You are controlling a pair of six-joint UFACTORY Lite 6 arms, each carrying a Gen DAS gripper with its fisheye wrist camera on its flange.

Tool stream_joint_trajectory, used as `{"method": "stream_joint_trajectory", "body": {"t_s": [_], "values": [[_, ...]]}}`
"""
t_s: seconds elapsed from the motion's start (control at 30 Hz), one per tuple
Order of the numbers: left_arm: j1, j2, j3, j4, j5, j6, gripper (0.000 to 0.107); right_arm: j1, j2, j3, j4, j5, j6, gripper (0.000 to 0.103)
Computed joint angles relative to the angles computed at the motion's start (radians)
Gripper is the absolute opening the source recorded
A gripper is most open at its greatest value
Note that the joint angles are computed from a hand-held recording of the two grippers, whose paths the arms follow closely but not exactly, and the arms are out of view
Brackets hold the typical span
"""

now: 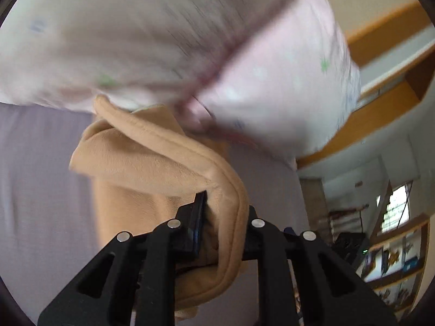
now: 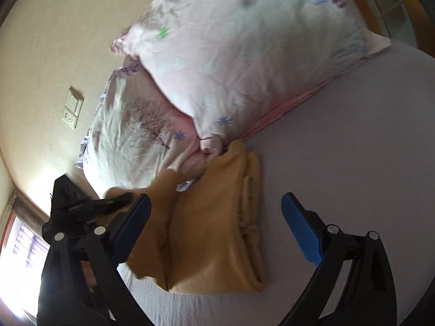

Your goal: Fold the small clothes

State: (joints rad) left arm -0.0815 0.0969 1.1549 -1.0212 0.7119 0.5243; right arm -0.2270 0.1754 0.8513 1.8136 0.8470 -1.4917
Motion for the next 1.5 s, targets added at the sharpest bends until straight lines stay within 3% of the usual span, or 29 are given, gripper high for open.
{"method": "stream_joint_trajectory", "body": {"t_s": [0.07,0.13,0.2,0.23,0.27,0.3,0.33,0.43,0.6,0.67,0.77,0.8,0.87,0.9,0.93,1.1,1.2,1.27,1.3,1.33,1.47,1.5], "values": [[-0.153,0.099,0.048,0.098,-0.071,-0.069,0.022,-0.028,0.008,0.002,-0.037,0.0,0.025,0.096],[-0.226,0.145,0.034,0.09,-0.104,-0.002,0.028,-0.055,0.012,0.011,-0.094,0.001,0.057,0.096],[-0.184,0.081,-0.037,-0.063,-0.031,0.199,0.03,-0.067,0.007,0.018,-0.124,0.006,0.055,0.096],[-0.129,0.028,-0.079,-0.16,0.068,0.304,0.033,-0.069,0.005,0.025,-0.134,0.008,0.054,0.096],[-0.074,-0.015,-0.123,-0.237,0.159,0.408,0.041,-0.066,0.01,0.033,-0.139,0.01,0.055,0.096],[-0.023,-0.066,-0.168,-0.286,0.209,0.491,0.069,-0.06,0.017,0.045,-0.148,0.018,0.061,0.096],[0.036,-0.153,-0.228,-0.293,0.216,0.532,0.086,-0.052,0.024,0.054,-0.154,0.037,0.065,0.096],[0.174,-0.323,-0.334,-0.184,0.221,0.547,0.086,-0.028,0.023,0.046,-0.166,0.103,0.065,0.096],[0.303,-0.382,-0.446,-0.071,0.286,0.602,0.085,0.063,-0.154,-0.096,-0.118,0.1,-0.059,0.091],[0.296,-0.413,-0.492,-0.059,0.265,0.632,0.085,0.122,-0.241,-0.138,-0.11,0.047,-0.102,0.09],[0.252,-0.445,-0.556,-0.063,0.221,0.682,0.085,0.309,-0.313,-0.137,-0.117,-0.181,-0.117,0.089],[0.228,-0.461,-0.578,-0.056,0.197,0.683,0.085,0.353,-0.305,-0.123,-0.121,-0.239,-0.112,0.085],[0.157,-0.488,-0.616,-0.03,0.101,0.658,0.085,0.461,-0.261,-0.087,-0.131,-0.402,-0.111,0.059],[0.134,-0.497,-0.627,-0.014,0.066,0.641,0.085,0.489,-0.24,-0.073,-0.157,-0.461,-0.088,0.02],[0.109,-0.492,-0.635,-0.008,0.028,0.634,0.085,0.479,-0.211,-0.075,-0.193,-0.481,-0.065,0.01],[0.101,-0.489,-0.679,-0.018,-0.016,0.673,0.082,0.271,-0.222,-0.203,-0.16,-0.32,-0.054,0.009],[0.149,-0.473,-0.665,-0.012,0.044,0.686,0.08,0.183,-0.134,-0.2,-0.193,-0.221,-0.028,0.011],[0.295,-0.46,-0.645,-0.04,0.192,0.73,0.08,0.104,-0.108,-0.176,-0.205,-0.089,0.01,0.03],[0.357,-0.444,-0.634,-0.059,0.246,0.748,0.08,0.071,-0.094,-0.159,-0.199,-0.036,0.021,0.067],[0.425,-0.404,-0.607,-0.085,0.283,0.76,0.08,0.044,-0.08,-0.135,-0.178,-0.002,0.027,0.088],[0.45,-0.216,-0.464,-0.098,0.21,0.673,0.08,0.067,0.17,0.196,-0.264,-0.014,0.227,0.087],[0.434,-0.129,-0.406,-0.097,0.214,0.625,0.08,0.081,0.23,0.284,-0.307,-0.026,0.291,0.078]]}}
